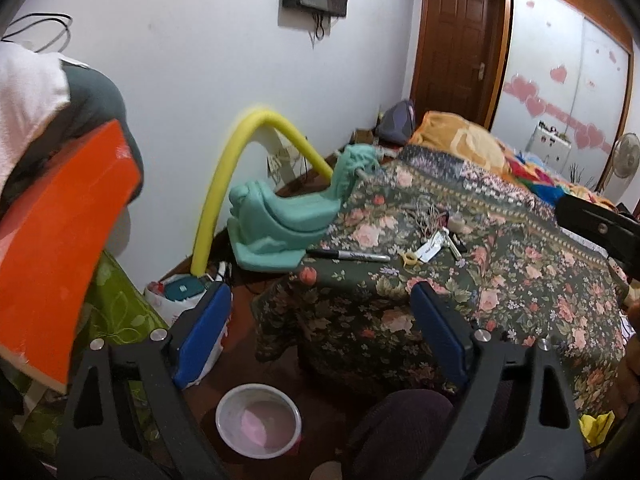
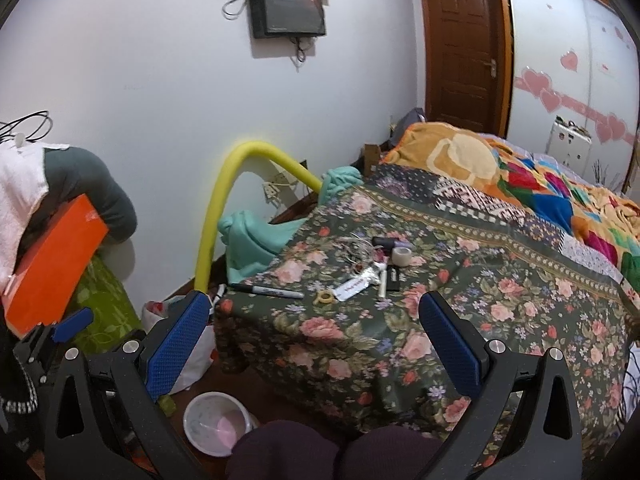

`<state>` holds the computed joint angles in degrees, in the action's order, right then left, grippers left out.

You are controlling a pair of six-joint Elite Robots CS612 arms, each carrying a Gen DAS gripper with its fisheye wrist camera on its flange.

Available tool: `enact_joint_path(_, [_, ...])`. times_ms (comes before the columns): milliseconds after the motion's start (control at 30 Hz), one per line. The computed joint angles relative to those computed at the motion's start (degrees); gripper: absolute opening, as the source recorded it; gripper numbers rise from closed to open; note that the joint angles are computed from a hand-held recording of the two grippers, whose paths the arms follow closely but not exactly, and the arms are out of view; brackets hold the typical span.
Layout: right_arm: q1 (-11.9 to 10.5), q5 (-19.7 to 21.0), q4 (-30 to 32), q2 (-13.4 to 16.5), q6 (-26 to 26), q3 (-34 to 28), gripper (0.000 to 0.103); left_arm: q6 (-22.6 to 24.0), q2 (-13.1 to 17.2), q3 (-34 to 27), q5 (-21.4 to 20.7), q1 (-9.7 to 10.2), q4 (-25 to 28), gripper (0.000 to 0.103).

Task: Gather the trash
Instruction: 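Grasp the black Sharpie marker with the left gripper while the right grasps the white tape roll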

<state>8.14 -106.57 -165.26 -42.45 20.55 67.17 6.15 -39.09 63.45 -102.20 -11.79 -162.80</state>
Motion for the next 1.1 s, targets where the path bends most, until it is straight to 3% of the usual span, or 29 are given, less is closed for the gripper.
enact_joint_path(233, [-2.07, 0.11, 3.05, 0.03, 2.72, 1.06, 0.103, 1.67, 3.55, -6.64, -1.50, -1.50, 7.89, 0.090])
enact_joint_path(333, [-2.85, -0.36, 4.41, 0.34, 2.47, 0.91, 0.103, 1.74, 5.35, -9.64, 0.15, -2.45, 10.78, 0.090])
enact_joint_path(500, [-4.53, 0.72, 4.86, 1.15, 1.41, 0.50, 0.103, -1.01, 9.05, -15.61, 1.28, -3.44, 13.98, 0.090])
enact_joint_path(700, [-6.23, 2.63, 6.41, 3.41, -1.31, -2.31, 0.102, -3.34, 14.26, -25.22, 0.18, -3.99, 22.97, 0.090])
enact_joint_path(800, [-7.26, 5.37, 7.71, 5.07, -2.63, -4.49, 0.096, -6.09, 16.91, -30.01, -0.15, -3.96, 26.30, 0.089])
enact_joint_path(1000, [-9.33, 10.92, 13.27, 9.04, -3.94, -10.64, 0.076, -12.80, 23.16, -41.42, 3.81, -3.95, 34.21, 0.081])
enact_joint_path(1100, [-10.14, 12.80, 14.54, 10.99, -4.22, -13.39, 0.075, -15.94, 27.20, -49.02, 4.86, -3.81, 39.30, 0.078])
